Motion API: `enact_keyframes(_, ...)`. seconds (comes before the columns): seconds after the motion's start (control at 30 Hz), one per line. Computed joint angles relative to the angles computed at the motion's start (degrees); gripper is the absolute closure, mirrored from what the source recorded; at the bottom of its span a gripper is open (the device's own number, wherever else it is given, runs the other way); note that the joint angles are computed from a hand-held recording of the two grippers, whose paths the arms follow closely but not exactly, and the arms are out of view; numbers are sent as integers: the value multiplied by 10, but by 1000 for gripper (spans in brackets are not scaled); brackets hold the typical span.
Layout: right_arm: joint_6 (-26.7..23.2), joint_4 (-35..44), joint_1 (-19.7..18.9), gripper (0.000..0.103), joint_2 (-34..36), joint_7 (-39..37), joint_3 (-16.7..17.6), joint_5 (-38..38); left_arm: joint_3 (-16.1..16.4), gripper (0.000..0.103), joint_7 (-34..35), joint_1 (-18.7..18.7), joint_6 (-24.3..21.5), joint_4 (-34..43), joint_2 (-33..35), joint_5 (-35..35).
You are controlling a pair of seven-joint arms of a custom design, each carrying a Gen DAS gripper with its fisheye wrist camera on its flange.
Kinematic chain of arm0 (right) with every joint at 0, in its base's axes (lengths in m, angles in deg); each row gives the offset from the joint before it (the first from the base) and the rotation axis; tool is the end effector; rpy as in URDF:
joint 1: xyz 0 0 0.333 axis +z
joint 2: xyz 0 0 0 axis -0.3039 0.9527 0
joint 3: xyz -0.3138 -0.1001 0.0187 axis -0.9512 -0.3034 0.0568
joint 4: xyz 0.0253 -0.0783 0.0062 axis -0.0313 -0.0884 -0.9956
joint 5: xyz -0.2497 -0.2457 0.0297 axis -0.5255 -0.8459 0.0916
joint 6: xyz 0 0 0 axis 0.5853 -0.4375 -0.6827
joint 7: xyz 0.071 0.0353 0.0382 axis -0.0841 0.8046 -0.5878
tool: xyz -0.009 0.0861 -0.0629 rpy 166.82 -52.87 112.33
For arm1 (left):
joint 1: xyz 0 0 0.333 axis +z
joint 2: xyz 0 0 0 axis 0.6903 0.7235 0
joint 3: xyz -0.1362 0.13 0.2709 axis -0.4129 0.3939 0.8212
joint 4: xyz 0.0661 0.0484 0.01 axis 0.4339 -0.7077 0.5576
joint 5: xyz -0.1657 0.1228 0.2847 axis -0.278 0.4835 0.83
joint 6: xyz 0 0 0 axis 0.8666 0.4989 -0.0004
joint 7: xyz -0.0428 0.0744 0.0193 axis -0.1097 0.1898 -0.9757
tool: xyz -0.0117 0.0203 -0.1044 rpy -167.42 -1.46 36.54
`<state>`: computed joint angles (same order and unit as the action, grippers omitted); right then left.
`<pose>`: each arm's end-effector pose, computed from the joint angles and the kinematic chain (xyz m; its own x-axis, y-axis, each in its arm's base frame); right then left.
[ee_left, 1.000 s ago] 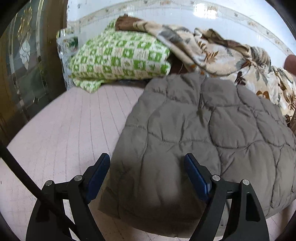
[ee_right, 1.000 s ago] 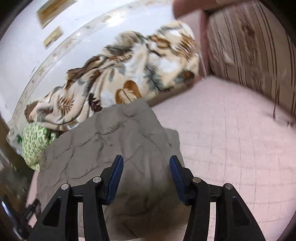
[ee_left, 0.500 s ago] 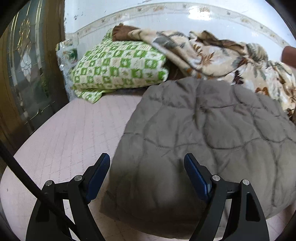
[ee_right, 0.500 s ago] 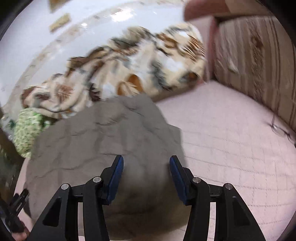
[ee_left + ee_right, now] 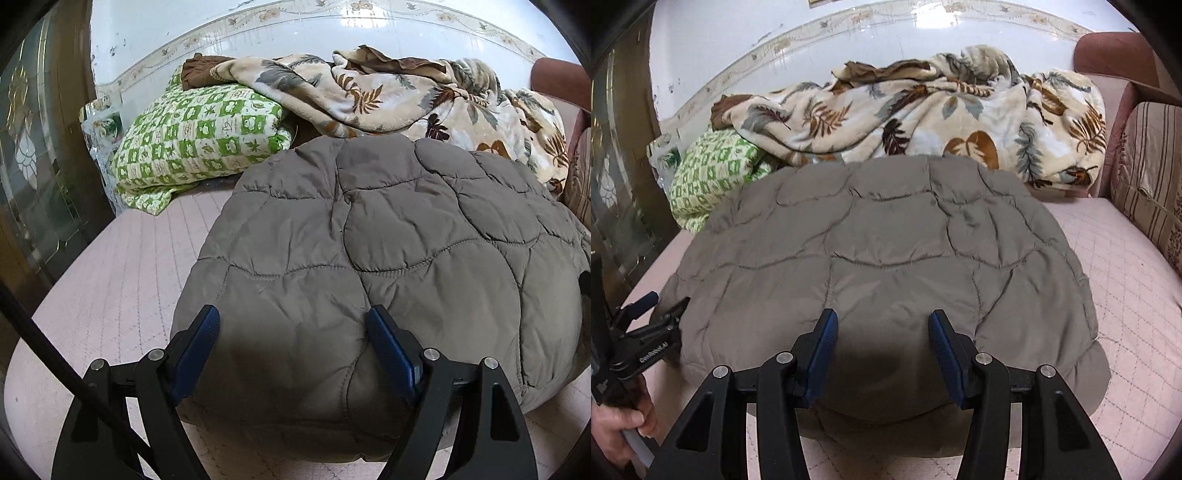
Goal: Fold large clothes
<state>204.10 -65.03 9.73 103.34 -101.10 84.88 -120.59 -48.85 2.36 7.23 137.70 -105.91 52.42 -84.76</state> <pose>0.5404 0.3158 0.4531 -0.1146 -0.9800 -0.1627 -0.5605 0.1990 -0.8039 0.6076 -0.1204 0.4725 -0.1488 -0.9794 -0.1365 -0.5716 0.1978 -0.7963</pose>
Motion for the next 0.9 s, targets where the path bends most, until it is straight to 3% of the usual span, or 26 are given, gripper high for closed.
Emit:
enact_keyframes(0.27, 19, -3, -8, 37, 12, -25, -5, 44, 20, 21, -3, -19, 1, -3, 3, 4)
enact_keyframes(0.63, 20, 2, -2, 32, 23, -57, -13, 80, 28, 21, 1, -28, 0, -2, 5, 1)
enact_keyframes(0.83, 20, 3, 1, 29, 27, -79, -17, 99, 19, 21, 5, -20, 0, -1, 7, 0)
enact_keyframes(0.87, 22, 3, 1, 29, 26, -78, -18, 100, 15, 21, 7, -16, -4, 0, 6, -1)
enact_keyframes(0.9, 26, 2, 0, 29, 25, -79, -19, 103, -10, 21, 13, 7, -11, 3, 1, -4)
